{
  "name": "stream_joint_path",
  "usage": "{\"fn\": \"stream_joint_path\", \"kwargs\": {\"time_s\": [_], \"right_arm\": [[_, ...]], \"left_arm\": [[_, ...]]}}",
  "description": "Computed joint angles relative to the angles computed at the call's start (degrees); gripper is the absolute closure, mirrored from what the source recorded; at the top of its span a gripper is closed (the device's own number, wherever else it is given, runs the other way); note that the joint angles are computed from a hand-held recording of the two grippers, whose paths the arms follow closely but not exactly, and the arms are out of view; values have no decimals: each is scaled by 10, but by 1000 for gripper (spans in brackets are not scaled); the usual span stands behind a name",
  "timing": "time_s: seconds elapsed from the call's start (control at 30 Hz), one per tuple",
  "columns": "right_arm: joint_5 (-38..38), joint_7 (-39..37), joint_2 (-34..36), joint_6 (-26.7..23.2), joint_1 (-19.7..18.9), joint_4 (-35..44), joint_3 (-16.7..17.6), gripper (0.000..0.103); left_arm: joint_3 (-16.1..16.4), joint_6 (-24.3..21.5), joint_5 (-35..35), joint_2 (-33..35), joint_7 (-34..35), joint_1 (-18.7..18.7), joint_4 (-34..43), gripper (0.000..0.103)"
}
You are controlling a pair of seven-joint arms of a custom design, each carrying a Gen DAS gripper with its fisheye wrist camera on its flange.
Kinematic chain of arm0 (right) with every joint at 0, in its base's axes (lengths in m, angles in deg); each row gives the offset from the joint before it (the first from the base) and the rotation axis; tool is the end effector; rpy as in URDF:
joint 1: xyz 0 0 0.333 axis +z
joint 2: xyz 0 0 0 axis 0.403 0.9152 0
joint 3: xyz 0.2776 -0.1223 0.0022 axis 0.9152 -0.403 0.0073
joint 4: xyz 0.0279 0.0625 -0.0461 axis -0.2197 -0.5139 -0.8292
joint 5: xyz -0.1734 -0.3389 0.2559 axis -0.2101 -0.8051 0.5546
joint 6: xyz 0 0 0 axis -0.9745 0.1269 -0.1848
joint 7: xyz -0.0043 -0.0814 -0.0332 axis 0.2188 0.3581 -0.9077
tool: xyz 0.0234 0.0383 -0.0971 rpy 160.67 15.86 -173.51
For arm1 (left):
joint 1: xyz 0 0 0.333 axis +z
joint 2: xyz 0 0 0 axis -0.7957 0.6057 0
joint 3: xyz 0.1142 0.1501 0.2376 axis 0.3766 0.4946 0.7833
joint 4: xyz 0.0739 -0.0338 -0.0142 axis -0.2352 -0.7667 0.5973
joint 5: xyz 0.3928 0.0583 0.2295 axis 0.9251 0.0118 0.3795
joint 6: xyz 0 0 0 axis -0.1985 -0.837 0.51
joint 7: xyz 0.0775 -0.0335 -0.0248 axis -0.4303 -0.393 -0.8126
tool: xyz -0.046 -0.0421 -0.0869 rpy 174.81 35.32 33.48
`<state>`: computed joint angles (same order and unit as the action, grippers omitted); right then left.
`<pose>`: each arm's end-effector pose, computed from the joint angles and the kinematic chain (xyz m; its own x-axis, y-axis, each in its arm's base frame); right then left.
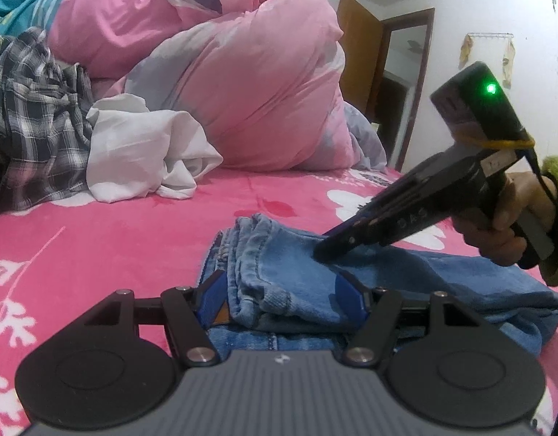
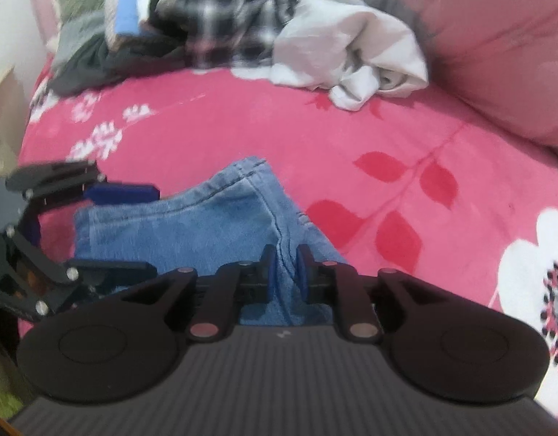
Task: Fold clothes
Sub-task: 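Lift both open grippers off the jeans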
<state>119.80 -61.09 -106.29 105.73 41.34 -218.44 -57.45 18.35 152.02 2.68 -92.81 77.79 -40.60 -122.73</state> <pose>0.5218 0.1541 0.4256 0.8763 -0.4791 -0.0496 -0.3913 -0.6481 -0.6533 0.3197 -0.2369 0.3685 -0.1122 -0.9742 0.1959 -0.3974 -0.1367 -0.9074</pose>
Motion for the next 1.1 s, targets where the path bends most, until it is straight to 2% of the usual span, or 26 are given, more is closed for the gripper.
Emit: {"fn": "stream_joint_path", "kwargs": {"time_s": [0.07,0.13,0.23,0.37,0.4,0.47,0.5,0.53,0.6,0.67,0.77,0.87,1.0,1.07,1.1], "right_arm": [[30,18,-26,16,-6,-18,-11,74],[65,36,-57,33,-16,-40,-29,70],[106,82,-130,69,-49,-102,-62,69],[89,154,-238,132,-112,-202,-91,69],[71,173,-257,141,-131,-222,-95,70],[35,204,-279,147,-161,-253,-106,78],[12,218,-281,149,-175,-262,-107,79],[-16,236,-276,155,-193,-270,-98,81],[-76,267,-250,184,-226,-283,-69,92],[-79,265,-253,190,-211,-289,-97,95],[-98,282,-280,214,-195,-300,-97,92],[-84,250,-297,226,-130,-295,-142,92],[-23,202,-282,193,-35,-260,-194,91],[21,178,-266,166,9,-238,-205,91],[40,169,-254,149,28,-224,-206,91]], "left_arm": [[-1,-21,-1,-23,-4,-12,-5,32],[-6,-54,10,-56,-13,-24,-8,28],[-14,-77,38,-90,-19,-25,-1,26],[10,-66,93,-48,3,-8,37,27],[20,-75,109,-27,17,-8,51,29],[33,-102,135,10,39,-12,77,42],[36,-117,144,28,44,-13,87,43],[42,-133,153,49,46,-17,96,43],[40,-150,168,69,37,-14,105,44],[46,-170,187,70,37,-23,109,44],[81,-200,214,81,52,-50,120,44],[87,-219,246,79,53,-48,136,44],[93,-264,272,120,48,-41,167,44],[110,-291,272,152,48,-50,178,44],[116,-283,276,156,37,-52,174,44]]}}
